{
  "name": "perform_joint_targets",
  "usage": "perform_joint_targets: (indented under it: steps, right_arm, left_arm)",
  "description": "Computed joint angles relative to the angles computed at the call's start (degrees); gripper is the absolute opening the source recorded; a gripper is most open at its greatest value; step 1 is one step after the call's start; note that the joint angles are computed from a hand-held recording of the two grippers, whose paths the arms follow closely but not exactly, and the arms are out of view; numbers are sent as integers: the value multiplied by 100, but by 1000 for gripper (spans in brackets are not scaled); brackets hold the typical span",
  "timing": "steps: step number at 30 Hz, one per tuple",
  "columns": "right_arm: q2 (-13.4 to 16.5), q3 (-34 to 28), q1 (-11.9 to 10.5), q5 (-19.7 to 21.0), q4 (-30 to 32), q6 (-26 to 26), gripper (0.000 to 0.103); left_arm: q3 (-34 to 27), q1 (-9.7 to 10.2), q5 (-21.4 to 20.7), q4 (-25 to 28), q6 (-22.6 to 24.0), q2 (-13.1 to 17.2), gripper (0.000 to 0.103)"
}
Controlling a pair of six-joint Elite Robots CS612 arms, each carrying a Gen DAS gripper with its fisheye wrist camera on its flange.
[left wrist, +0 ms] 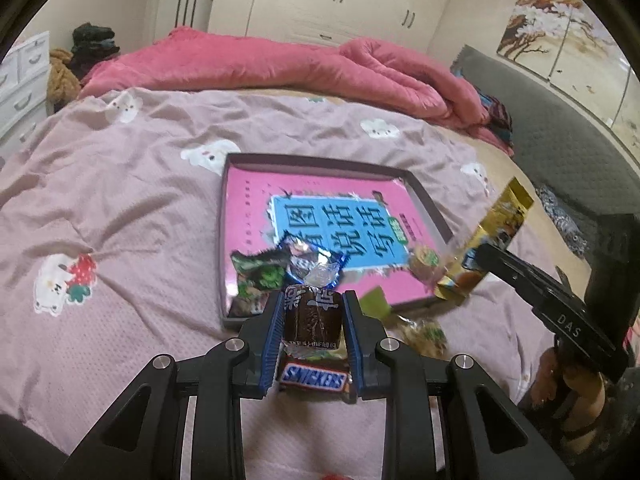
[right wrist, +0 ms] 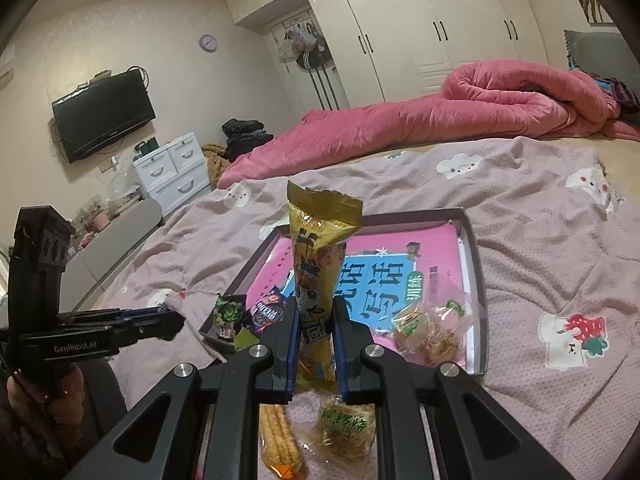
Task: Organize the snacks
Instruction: 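Carry the chocolate over the tray with the left gripper while the right gripper carries the yellow snack there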
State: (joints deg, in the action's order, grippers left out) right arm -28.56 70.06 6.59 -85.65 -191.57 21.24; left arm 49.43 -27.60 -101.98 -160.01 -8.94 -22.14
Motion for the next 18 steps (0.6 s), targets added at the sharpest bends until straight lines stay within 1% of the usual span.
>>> perform_joint_targets:
  steps: [8,16,18]
  right_arm:
    - [-5,6,-14,-191,-81,92,15]
    - [0,-8,-22,-351,-103,139,15]
    - [4,-13,-25,-378,-119,160,15]
  left_arm:
    - [-215,8,183,-76,-17,123,30]
    - [-442,-15,375,-101,113,272,30]
    - [-501,-16,370,-68,119,308,30]
